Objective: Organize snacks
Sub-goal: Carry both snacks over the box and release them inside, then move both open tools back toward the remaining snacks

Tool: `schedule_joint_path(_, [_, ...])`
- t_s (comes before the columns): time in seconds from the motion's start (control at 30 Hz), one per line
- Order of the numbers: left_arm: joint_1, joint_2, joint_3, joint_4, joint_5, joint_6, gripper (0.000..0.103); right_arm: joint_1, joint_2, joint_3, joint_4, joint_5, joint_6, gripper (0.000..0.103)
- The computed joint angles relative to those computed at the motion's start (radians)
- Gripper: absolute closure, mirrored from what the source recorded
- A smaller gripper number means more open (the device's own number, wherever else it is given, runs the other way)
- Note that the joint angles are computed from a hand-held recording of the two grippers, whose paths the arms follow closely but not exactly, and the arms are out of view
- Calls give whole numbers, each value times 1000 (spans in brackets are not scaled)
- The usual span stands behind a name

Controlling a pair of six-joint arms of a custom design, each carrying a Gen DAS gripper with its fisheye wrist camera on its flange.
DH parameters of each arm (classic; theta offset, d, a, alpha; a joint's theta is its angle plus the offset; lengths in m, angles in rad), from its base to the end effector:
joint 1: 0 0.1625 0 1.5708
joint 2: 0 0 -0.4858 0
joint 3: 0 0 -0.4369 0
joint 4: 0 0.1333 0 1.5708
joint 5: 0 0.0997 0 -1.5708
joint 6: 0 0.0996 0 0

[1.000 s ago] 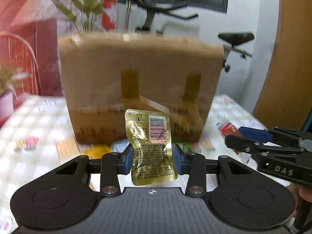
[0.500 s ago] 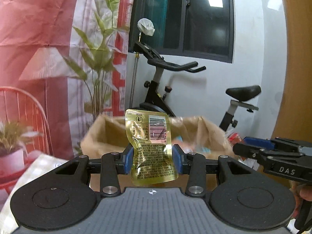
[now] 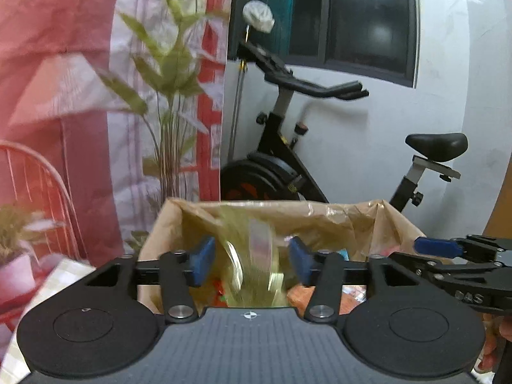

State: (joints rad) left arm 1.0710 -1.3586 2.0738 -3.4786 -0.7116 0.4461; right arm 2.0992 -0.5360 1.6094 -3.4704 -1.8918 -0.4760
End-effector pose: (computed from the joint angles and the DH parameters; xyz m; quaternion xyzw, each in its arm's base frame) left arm -0.0705 -0.5647 0.4195 0.1344 0.7762 -0.5196 0.3308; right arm 0.4727 -0.6077 0.0359 0.3790 -0.8234 0.4000 0.1359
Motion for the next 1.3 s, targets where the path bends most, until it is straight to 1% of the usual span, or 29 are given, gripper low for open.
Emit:
schedule_joint_path(0.03, [4, -6, 2, 15, -5, -16, 39, -2, -3, 10, -17, 15, -9, 40])
schedule_joint_path(0.1, [8, -23, 13, 46, -9, -33, 39, -4, -14, 35, -39, 33, -17, 40])
schedule_joint_path(0.17, [5, -48, 30, 88, -2, -64, 39, -5, -30, 67, -55, 45, -4, 40])
schedule_joint_path(0.23, [-9, -75, 56, 102, 11, -83, 39, -5, -46, 95, -73, 58, 8, 40])
schedule_joint_path(0.3, [-29, -96, 80, 93, 41, -83, 39, -3, -59, 123, -102, 69, 20, 40])
schedule_joint_path(0.5, [-89, -174, 150, 130, 102, -130, 40, 6, -103, 208, -142, 82, 46, 40])
schedule_joint_path(0.63, [-116, -223, 203, 155, 118, -147, 40, 12, -122, 262, -179, 89, 77, 40])
schedule_joint_path(0.77, [-122, -265, 261, 182, 132, -174, 40, 14, -133, 319, -227, 93, 79, 40])
schedule_joint_path(0.9, [-106, -289, 303, 220, 136, -185, 41, 7, -139, 374, -261, 97, 79, 40])
schedule_joint_path(1.03, [-72, -275, 329, 200, 125, -147, 42, -6, -126, 421, -297, 82, 86, 40])
schedule_joint_path(1.13, [-33, -250, 334, 172, 93, -104, 45, -18, -102, 437, -279, 51, 111, 41])
schedule_joint_path(1.23, [2, -235, 333, 195, 75, -94, 47, -29, -72, 430, -250, 15, 138, 41])
schedule_joint_path(1.3, [31, -230, 328, 201, 46, -80, 47, -42, -48, 409, -218, 3, 171, 42])
